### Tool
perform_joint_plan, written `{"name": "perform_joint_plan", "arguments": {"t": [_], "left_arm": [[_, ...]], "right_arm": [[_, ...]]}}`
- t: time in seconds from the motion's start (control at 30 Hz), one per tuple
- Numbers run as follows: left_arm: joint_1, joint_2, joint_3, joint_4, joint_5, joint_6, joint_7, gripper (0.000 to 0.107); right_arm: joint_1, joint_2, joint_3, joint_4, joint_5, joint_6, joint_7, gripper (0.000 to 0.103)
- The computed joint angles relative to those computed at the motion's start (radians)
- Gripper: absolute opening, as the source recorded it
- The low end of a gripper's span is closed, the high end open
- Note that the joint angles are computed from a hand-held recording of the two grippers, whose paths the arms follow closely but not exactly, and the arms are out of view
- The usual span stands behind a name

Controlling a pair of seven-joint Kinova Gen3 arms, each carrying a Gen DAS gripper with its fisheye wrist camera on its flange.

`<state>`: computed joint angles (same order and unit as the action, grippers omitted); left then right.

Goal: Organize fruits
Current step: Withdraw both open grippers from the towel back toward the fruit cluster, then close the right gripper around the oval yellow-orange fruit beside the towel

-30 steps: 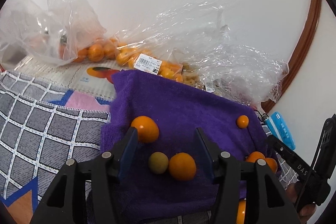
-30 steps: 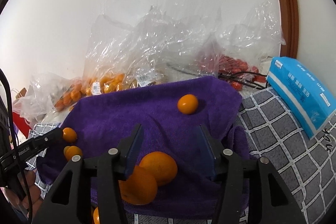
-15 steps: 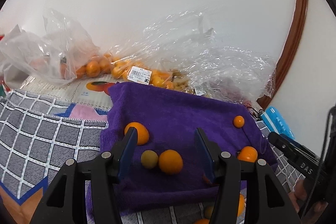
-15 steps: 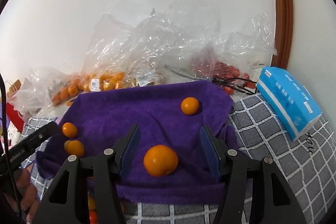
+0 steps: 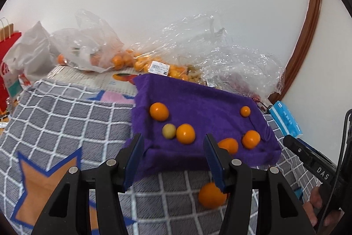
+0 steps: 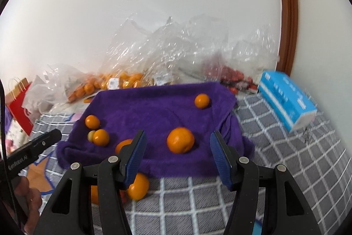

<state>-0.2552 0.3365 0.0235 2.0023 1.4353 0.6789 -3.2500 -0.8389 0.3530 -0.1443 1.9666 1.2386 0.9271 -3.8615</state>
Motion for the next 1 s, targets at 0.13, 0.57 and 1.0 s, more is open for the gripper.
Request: {"name": "perform_joint_plan", "arguments": {"t": [0.13,0.57,1.0], "left_arm": [[-0.039,-0.007,-0.014,-0.003,-0.072,0.063,0.038,0.053],[-0.059,0.013,0.008,-0.004,-0.230,0.010,0.143,0.053],[-0.090,0.072,0.075,-0.019,-0.318,-0.042,0.177,0.052]], "right_arm": [[0.004,-0.023,-0.015,0.013,-0.023,-0.035,-0.007,0.060],[-0.030,-0.044,-0.028,0.035,-0.080,-0.038,0.003,0.055],[-0.041,0.038,-0.003,0.024,-0.026,-0.098,-0.035,0.054]]}}
